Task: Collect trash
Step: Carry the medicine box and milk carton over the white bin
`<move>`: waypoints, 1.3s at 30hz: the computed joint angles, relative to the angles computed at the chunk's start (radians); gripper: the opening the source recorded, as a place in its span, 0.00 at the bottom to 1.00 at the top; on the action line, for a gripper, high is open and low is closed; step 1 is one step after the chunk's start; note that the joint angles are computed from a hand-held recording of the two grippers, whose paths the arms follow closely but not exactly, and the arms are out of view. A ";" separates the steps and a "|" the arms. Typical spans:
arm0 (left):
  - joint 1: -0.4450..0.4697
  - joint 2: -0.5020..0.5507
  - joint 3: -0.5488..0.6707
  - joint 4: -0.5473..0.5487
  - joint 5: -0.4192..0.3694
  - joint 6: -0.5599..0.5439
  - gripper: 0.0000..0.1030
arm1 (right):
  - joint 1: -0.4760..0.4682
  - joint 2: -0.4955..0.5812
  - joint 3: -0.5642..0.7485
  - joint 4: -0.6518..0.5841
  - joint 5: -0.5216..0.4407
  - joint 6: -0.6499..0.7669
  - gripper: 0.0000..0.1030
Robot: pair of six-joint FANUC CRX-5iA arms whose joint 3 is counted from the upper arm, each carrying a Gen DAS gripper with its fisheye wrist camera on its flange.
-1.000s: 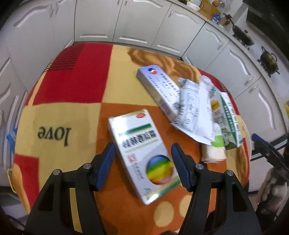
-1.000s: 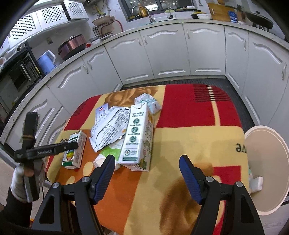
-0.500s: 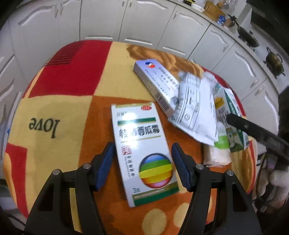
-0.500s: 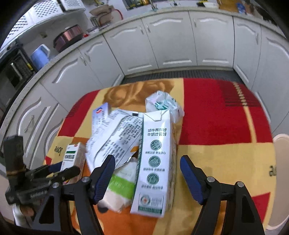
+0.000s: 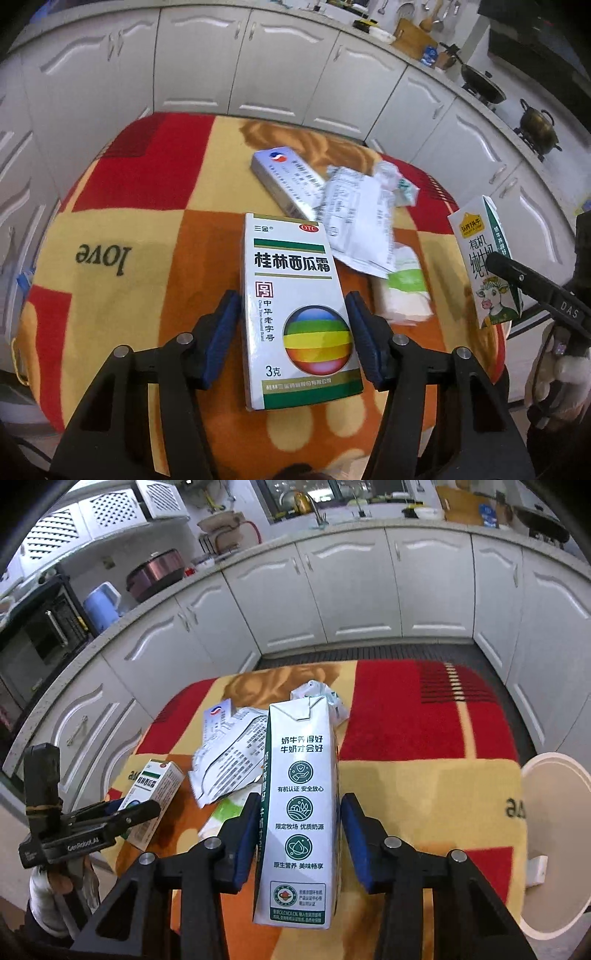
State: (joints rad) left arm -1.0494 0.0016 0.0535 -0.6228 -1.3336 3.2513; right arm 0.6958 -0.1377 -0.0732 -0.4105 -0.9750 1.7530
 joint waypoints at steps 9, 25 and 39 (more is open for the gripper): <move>-0.073 0.060 0.129 -0.066 -0.077 -0.034 0.55 | -0.052 -0.061 -0.022 -0.051 -0.021 0.033 0.41; -0.075 0.189 0.331 -0.085 -0.076 -0.187 0.54 | -0.202 -0.111 -0.026 -0.141 -0.059 0.113 0.41; -0.019 0.313 0.485 -0.022 0.025 -0.336 0.53 | -0.354 -0.114 -0.026 -0.186 -0.072 0.140 0.41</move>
State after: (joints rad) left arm -1.0687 0.3146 0.5387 -0.6453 -1.3083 2.9152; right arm 0.3418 -0.2521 -0.0990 -0.5964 -1.0467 1.8926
